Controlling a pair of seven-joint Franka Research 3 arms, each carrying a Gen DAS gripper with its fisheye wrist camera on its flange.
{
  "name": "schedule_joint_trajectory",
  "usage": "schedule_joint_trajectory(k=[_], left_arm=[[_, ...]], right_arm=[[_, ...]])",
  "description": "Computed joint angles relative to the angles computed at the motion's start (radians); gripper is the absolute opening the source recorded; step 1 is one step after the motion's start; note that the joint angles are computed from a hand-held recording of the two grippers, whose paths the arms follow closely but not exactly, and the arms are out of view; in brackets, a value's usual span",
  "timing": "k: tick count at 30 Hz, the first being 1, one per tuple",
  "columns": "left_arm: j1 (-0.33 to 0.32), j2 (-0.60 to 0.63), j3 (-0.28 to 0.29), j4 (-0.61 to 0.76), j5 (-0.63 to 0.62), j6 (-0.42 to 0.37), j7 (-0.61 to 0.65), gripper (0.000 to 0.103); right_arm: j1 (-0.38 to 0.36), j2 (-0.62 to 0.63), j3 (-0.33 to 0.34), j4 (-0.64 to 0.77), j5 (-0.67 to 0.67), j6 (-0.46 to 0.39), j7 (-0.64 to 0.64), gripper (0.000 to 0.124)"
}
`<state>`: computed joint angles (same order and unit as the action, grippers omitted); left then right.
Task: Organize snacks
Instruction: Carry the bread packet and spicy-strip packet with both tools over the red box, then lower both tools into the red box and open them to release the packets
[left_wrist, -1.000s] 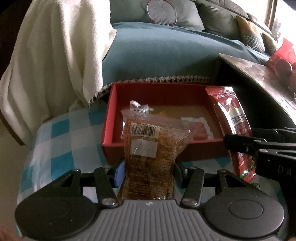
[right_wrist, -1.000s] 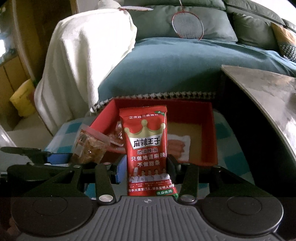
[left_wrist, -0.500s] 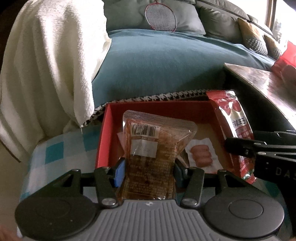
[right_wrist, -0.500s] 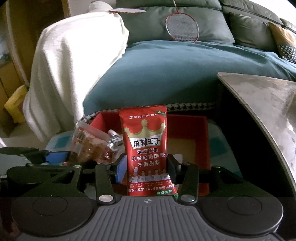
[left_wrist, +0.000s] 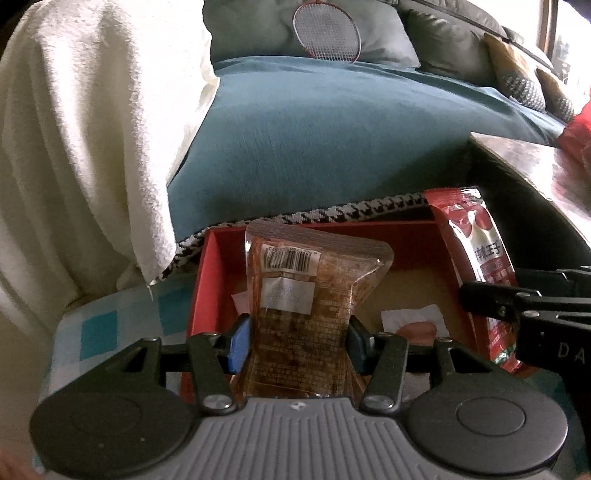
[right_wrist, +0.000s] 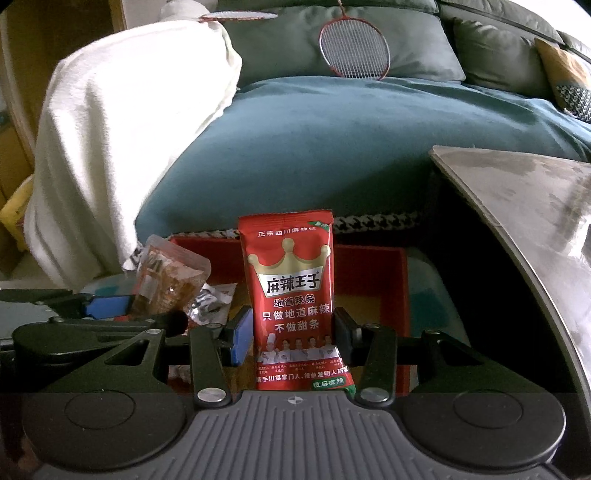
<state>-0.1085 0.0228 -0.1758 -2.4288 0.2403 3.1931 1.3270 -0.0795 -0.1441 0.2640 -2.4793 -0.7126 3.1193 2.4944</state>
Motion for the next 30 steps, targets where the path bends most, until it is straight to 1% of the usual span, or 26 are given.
schedule_joint_trajectory(k=[2,6,9,10,11,12,13,14,15,17,18,20,22,23,26,30], left_arm=[[-0.004,0.013,0.008,0.012,0.025,0.001,-0.020,0.047],[-0.005,0.034,0.012,0.032,0.048,-0.005,-0.043,0.047],[-0.038,0.052,0.056,0.051,0.141,-0.015,-0.122,0.047],[-0.037,0.054,0.056,0.053,0.153,-0.016,-0.132,0.047],[-0.032,0.057,0.052,0.055,0.158,-0.019,-0.134,0.049],[-0.024,0.059,0.041,0.058,0.151,-0.025,-0.126,0.050],[-0.013,0.062,0.026,0.062,0.136,-0.032,-0.110,0.051],[-0.012,0.063,0.025,0.063,0.136,-0.037,-0.111,0.054],[-0.019,0.062,0.031,0.065,0.148,-0.046,-0.124,0.055],[-0.026,0.062,0.043,0.068,0.174,-0.046,-0.151,0.058],[-0.032,0.057,0.051,0.066,0.196,-0.043,-0.168,0.059],[-0.038,0.048,0.062,0.061,0.237,-0.038,-0.201,0.068],[-0.060,0.040,0.102,0.063,0.352,-0.030,-0.307,0.069],[-0.057,0.039,0.101,0.065,0.377,-0.031,-0.326,0.069],[-0.037,0.039,0.082,0.068,0.383,-0.037,-0.331,0.070],[-0.018,0.038,0.059,0.064,0.348,-0.043,-0.305,0.072]], right_arm=[[-0.003,0.020,-0.002,0.018,-0.010,-0.007,0.009,0.054],[0.027,0.059,-0.040,0.046,-0.043,-0.020,0.037,0.054],[0.069,0.080,-0.083,0.055,-0.028,-0.022,0.017,0.054],[0.080,0.088,-0.095,0.060,-0.036,-0.023,0.019,0.054],[0.091,0.097,-0.108,0.065,-0.037,-0.025,0.020,0.056],[0.108,0.105,-0.123,0.067,-0.008,-0.026,-0.006,0.058],[0.135,0.110,-0.142,0.062,0.077,-0.029,-0.083,0.061],[0.149,0.116,-0.156,0.063,0.092,-0.025,-0.094,0.068],[0.155,0.118,-0.166,0.064,0.060,-0.025,-0.061,0.071],[0.177,0.120,-0.185,0.067,0.062,-0.036,-0.066,0.072],[0.184,0.118,-0.191,0.067,0.053,-0.039,-0.060,0.072],[0.188,0.111,-0.197,0.069,0.008,-0.044,-0.018,0.072],[0.189,0.106,-0.199,0.067,-0.006,-0.043,-0.007,0.072],[0.187,0.105,-0.198,0.067,-0.019,-0.043,0.008,0.072],[0.186,0.100,-0.196,0.065,-0.021,-0.047,0.011,0.073],[0.183,0.099,-0.194,0.066,-0.032,-0.047,0.021,0.073]])
